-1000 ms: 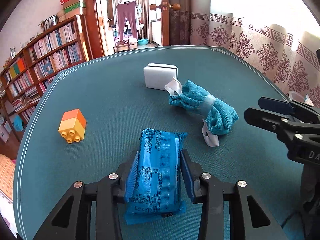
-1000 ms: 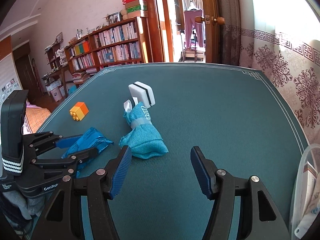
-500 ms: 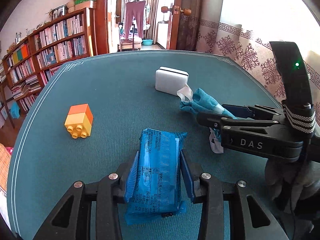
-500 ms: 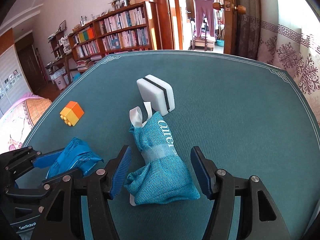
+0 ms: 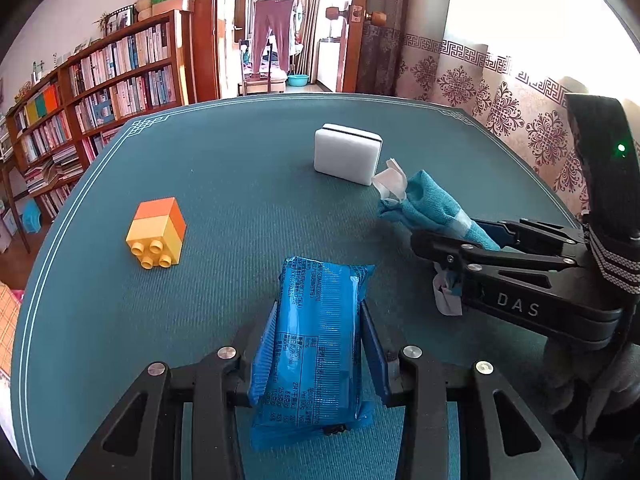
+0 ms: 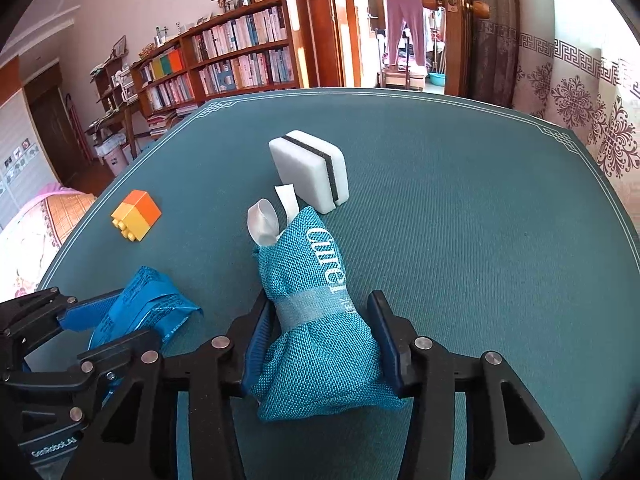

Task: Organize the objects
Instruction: 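Hold the blue packet with left tool while right tool grasps the teal 'Cure' bag, then carry the blue packet with left tool while right tool lowers the teal bag into the bowl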

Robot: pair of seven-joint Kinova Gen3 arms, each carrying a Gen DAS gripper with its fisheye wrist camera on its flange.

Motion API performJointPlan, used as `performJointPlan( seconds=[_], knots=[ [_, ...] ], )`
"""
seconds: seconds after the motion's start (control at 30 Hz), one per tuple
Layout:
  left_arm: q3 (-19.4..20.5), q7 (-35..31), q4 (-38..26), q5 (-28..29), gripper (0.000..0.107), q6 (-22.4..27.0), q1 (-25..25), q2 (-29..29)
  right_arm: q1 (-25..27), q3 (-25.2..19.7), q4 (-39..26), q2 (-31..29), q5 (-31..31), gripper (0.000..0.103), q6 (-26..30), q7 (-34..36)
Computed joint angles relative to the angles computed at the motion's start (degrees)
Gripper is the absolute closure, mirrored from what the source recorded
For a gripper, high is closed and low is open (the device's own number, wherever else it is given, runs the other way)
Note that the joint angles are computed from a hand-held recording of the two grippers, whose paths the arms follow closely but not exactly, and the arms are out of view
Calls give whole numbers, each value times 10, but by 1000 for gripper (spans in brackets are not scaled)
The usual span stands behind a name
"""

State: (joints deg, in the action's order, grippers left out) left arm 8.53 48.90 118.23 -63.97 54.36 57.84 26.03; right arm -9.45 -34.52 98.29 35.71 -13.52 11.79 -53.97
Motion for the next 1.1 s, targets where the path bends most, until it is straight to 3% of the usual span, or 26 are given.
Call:
performJointPlan(
  seconds=[0.53, 0.9, 1.1],
  knots=[
    [2, -6, -7, -13, 65, 1, 8, 6, 246, -213, 117, -27, -14, 56, -51, 31],
    [2, -27, -28, -10, 65, -1, 11, 16, 400, -319, 182, -39, 37, 56, -88, -4],
    [-3, -60, -53, 0, 65, -5, 18, 27, 476, -351, 201, -45, 75, 56, -107, -44]
  ],
)
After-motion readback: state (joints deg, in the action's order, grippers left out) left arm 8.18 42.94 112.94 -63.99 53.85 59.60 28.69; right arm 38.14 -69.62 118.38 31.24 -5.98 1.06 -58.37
